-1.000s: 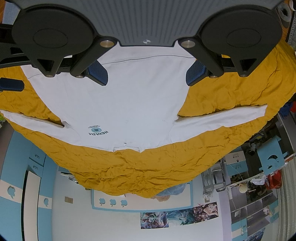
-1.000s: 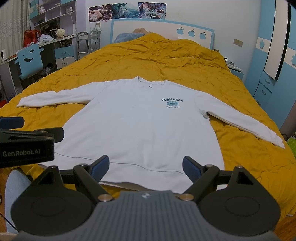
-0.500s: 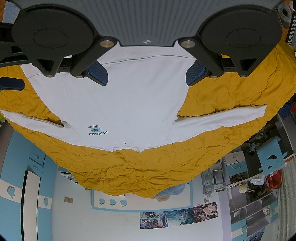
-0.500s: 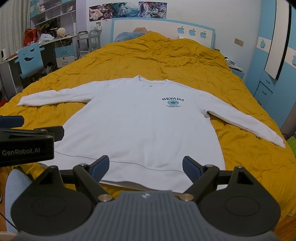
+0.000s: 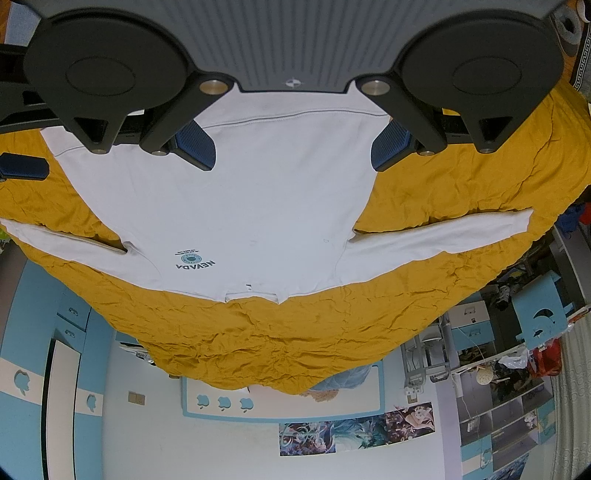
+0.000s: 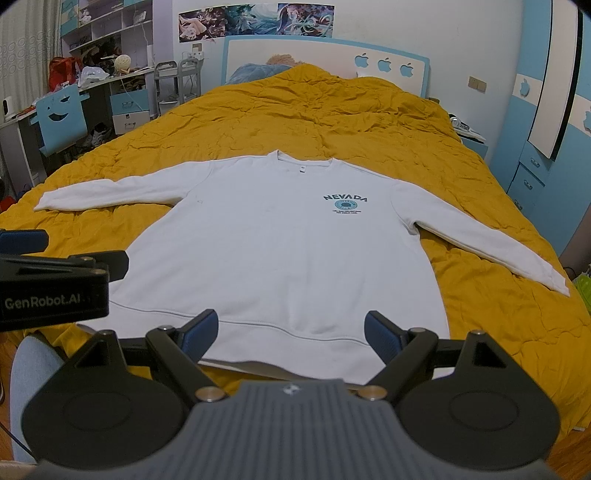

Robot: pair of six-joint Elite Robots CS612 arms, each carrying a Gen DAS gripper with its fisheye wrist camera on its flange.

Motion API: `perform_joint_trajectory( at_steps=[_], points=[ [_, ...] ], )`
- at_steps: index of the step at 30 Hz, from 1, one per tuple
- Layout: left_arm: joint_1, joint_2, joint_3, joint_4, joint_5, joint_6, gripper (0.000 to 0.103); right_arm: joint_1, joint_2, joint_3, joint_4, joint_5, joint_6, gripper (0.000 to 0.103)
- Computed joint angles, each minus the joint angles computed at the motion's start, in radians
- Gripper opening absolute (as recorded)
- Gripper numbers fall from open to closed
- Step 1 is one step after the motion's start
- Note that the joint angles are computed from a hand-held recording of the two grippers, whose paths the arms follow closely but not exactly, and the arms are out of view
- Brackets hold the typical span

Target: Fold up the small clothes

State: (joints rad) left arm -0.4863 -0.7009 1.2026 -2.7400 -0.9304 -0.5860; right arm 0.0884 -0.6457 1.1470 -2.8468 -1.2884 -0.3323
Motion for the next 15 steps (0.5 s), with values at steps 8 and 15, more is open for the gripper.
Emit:
perform_joint_trajectory(
  at_steps=[8, 15],
  points=[
    [0.013, 0.007, -0.009, 0.019, -0.016, -0.002, 0.103, -0.003, 0.006, -0.008, 0.009, 0.02, 0.003, 0.082],
    [0.066, 0.024, -0.018, 0.01, -0.063, -0.048, 0.103, -0.027, 0.067, -0.077, -0.021, 0.162, 0.069, 0.082]
  ],
)
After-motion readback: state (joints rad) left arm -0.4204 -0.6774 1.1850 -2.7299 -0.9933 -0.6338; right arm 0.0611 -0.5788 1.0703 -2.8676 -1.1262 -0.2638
